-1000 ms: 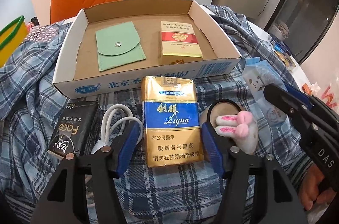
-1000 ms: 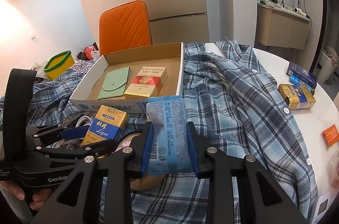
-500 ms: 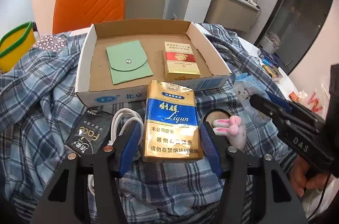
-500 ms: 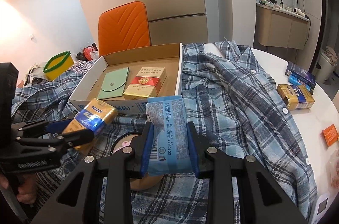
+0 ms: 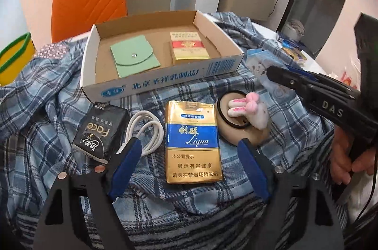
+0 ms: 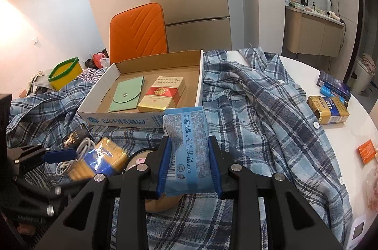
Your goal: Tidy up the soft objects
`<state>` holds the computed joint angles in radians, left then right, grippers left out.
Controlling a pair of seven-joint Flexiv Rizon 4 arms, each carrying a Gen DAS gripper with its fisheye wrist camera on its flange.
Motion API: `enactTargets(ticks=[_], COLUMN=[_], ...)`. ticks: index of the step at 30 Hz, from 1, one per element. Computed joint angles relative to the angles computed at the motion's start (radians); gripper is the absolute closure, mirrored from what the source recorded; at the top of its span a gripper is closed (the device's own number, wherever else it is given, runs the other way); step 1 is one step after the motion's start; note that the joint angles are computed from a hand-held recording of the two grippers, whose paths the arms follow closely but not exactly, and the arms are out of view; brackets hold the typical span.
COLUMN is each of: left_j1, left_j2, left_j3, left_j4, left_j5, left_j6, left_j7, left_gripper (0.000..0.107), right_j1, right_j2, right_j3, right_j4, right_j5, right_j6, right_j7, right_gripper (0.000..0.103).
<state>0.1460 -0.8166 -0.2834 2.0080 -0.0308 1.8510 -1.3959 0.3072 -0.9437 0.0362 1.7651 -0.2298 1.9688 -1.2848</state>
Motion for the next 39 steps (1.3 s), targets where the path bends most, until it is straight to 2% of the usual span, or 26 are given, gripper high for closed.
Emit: enactTargets(ticks=[5,8,12,16,19,21,28,33,35,39], left_j1=[0.03,0.036,-0.002,0.031,-0.002,-0.033,0.021,0.043,0.004,-0.126], left_j2=[-0.002,-0.011,-0.021,-0.033,-0.029,-0.025,-0.001,0.008,0.011,0.009], left_j3=[-0.042,-0.062,-0.028,-0.061,-0.028,0.002,-0.052,-0.077,-0.036,0.09], left_j4=[-0.012,-0.037,-0.057,-0.057,-0.07,-0.072,-0.003,0.018,0.005,-0.053], left_j5=[0.028,0.011,-0.044,-0.071,-0.094,-0.102,-0.083,-0.067,-0.079,-0.12], left_j6=[-0.011,-0.08,-0.132,-0.149,-0.185,-0.178,-0.079,-0.088,-0.112,-0.165], left_j7=[0.024,0.043,0.05,0.063,0.072,0.078,0.059,0.031,0.025,0.013], left_gripper=[0.025,0.03,0.032,0.032,0.038,0.038,0.038,0.037,0.037,0.037], right_j1=[0.003,0.004,0.01,0.022,0.025,0.027,0.027,0.036,0.039,0.038], right_j2=[0.0,0.0,0.0,0.002,0.002,0.001,0.002,0.003,0.004,0.004], right_j3=[-0.003,-0.005,-0.012,-0.024,-0.026,-0.027,-0.028,-0.037,-0.038,-0.037], right_j4=[0.002,0.002,0.004,0.009,0.009,0.009,0.01,0.014,0.015,0.015], right_j5=[0.004,0.009,0.016,0.024,0.028,0.031,0.036,0.043,0.047,0.05], right_j6=[0.006,0.011,0.017,0.024,0.026,0.027,0.032,0.04,0.041,0.041], right_j7=[-0.005,-0.004,-0.006,-0.016,-0.021,-0.024,-0.031,-0.041,-0.043,-0.046], right_gripper=[0.07,0.07,0.07,0.07,0.07,0.07,0.07,0.07,0.07,0.07])
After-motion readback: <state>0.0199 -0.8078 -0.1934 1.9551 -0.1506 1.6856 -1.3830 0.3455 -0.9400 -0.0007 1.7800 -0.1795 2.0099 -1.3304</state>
